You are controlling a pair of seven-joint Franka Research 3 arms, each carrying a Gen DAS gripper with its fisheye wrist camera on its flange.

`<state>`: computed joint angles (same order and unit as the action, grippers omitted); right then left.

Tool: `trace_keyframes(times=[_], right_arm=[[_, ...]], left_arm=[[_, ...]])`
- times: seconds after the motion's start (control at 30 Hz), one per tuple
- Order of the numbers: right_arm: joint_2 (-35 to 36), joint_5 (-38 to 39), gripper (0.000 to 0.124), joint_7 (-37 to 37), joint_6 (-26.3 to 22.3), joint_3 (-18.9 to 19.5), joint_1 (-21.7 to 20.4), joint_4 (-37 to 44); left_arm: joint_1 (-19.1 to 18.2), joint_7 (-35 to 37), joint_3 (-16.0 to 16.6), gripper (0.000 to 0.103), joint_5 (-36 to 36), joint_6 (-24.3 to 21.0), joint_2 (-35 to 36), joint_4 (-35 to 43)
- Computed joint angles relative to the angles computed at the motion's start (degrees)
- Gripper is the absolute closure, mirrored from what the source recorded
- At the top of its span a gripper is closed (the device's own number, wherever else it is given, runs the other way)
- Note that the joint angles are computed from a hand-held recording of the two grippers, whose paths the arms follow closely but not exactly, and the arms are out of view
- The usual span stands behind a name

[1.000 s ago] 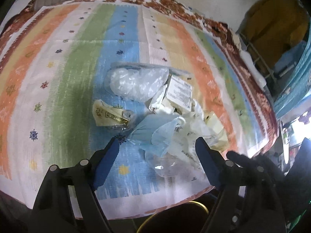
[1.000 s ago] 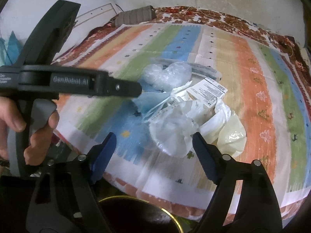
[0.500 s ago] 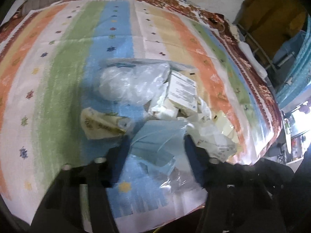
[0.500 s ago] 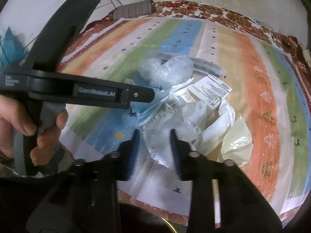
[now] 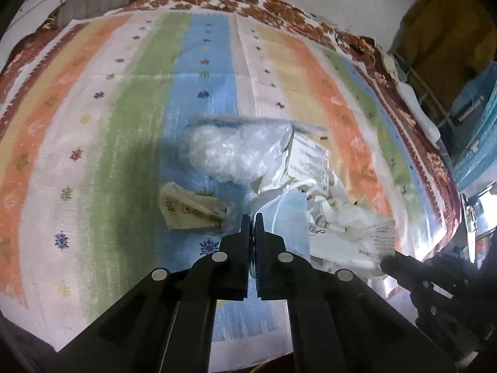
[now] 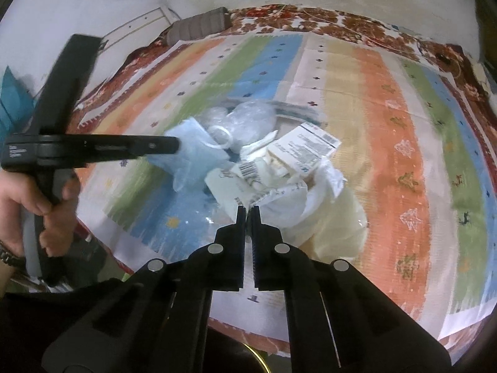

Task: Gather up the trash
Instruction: 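Lift and carry the mask and paper in both tools toward the bin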

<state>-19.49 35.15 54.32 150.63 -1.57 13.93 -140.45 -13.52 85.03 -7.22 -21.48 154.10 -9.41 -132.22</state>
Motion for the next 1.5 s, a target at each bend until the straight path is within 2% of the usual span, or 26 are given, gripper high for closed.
trace_keyframes(times=[0.17,0.27,0.47,0.57,0.9,1.13,1.43,1.5], right_arm=[[-1.3,1.5,0.121,0.0,-0.4,-0.8,-0.2,0.1],[-2.2,2.6,0.121,0.0,-0.9,-1.3,0.0,0.5],[-3.8,2.8,0.121,0.1,-1.5,-1.3,-0.2,0.5],[-4.9,2.0,0.121,0.5,-1.1,-1.0,-0.5,-0.2],[-12.5,0.0,0.121,3.1,-2.0,-1.1,-1.4,-4.2],[-17.8,-0.9,0.121,4.1,-1.8,-1.5,-0.6,-6.9],[-23.3,-3.5,0.121,7.1,-3.4,-1.4,-1.6,-9.4],[-25.0,-4.1,0.121,7.8,-3.3,-1.3,-2.1,-10.4]], left_arm=[[-0.2,-2.1,0.2,0.101,0.4,0.5,-2.5,-1.1],[0.0,-3.8,-0.1,0.101,3.0,0.4,-3.5,-1.5],[-2.1,-3.1,1.6,0.101,0.6,0.2,-6.3,-2.3],[-2.7,-3.1,1.5,0.101,1.3,-1.8,-7.1,-1.7],[-4.9,-4.3,1.0,0.101,3.0,-1.8,-12.0,-3.4],[-8.2,-4.9,3.4,0.101,0.2,-0.1,-17.2,-6.4],[-11.2,-6.8,4.7,0.101,0.5,1.2,-23.3,-10.5],[-11.6,-8.0,4.9,0.102,0.7,0.4,-24.2,-11.0]])
